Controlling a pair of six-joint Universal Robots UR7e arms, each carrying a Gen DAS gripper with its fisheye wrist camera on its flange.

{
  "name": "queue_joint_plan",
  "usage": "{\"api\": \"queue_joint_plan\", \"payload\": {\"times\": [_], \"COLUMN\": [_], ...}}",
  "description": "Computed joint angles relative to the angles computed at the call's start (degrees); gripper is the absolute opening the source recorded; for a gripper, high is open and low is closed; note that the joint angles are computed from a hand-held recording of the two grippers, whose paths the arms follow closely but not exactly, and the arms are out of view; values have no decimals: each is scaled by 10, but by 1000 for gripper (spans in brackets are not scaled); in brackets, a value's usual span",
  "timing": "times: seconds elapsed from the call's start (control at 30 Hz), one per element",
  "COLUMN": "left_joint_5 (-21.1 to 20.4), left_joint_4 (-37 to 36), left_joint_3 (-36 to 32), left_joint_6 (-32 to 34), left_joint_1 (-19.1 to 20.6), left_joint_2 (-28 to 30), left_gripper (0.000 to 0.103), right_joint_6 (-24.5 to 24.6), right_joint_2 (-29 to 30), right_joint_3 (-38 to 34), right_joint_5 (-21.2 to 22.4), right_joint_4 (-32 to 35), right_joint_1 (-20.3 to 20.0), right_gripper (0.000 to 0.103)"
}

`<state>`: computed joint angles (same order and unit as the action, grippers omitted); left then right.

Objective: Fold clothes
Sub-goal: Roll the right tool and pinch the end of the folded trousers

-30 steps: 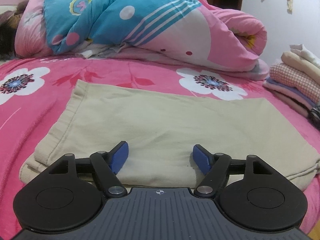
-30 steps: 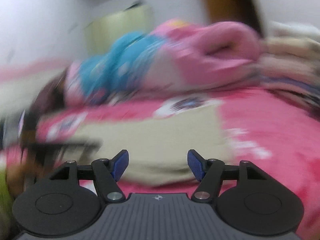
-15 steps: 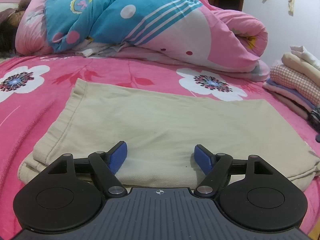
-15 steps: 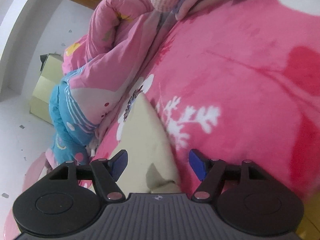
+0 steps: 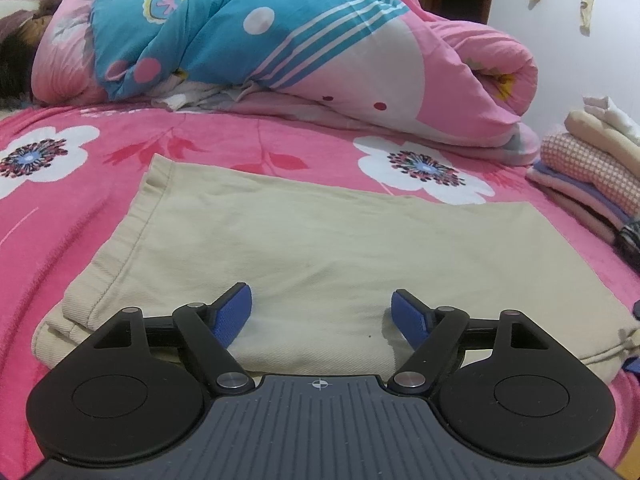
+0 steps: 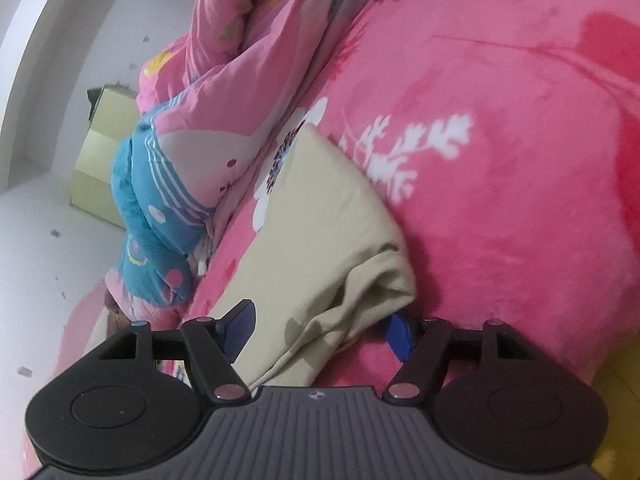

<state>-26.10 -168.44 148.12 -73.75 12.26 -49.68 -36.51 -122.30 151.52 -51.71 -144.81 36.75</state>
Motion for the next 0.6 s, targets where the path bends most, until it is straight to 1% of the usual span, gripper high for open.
{"api": "queue_joint_plan", "payload": {"times": [0.13, 0.27, 0.33, 0.4, 0.6], "left_joint_5": [-1, -2, -3, -3, -1], "left_joint_4": [-3, -3, -5, -5, 3], "left_joint_3": [1, 1, 1, 1, -2], "left_joint_6": [1, -1, -1, 0, -4], "left_joint_1": [0, 0, 0, 0, 0], "left_joint_2": [0, -1, -1, -2, 0], "left_gripper": [78, 78, 78, 78, 78], "right_joint_6": [50, 84, 95, 102, 121], "right_joint_2": [53, 99, 114, 128, 172], "right_joint_3": [-1, 4, 7, 9, 6], "right_joint_5": [-12, -6, -7, -17, -33], "right_joint_4": [-81, -157, -186, -214, -273], "right_joint_1": [41, 63, 70, 81, 105], "right_gripper": [72, 71, 71, 70, 67]}}
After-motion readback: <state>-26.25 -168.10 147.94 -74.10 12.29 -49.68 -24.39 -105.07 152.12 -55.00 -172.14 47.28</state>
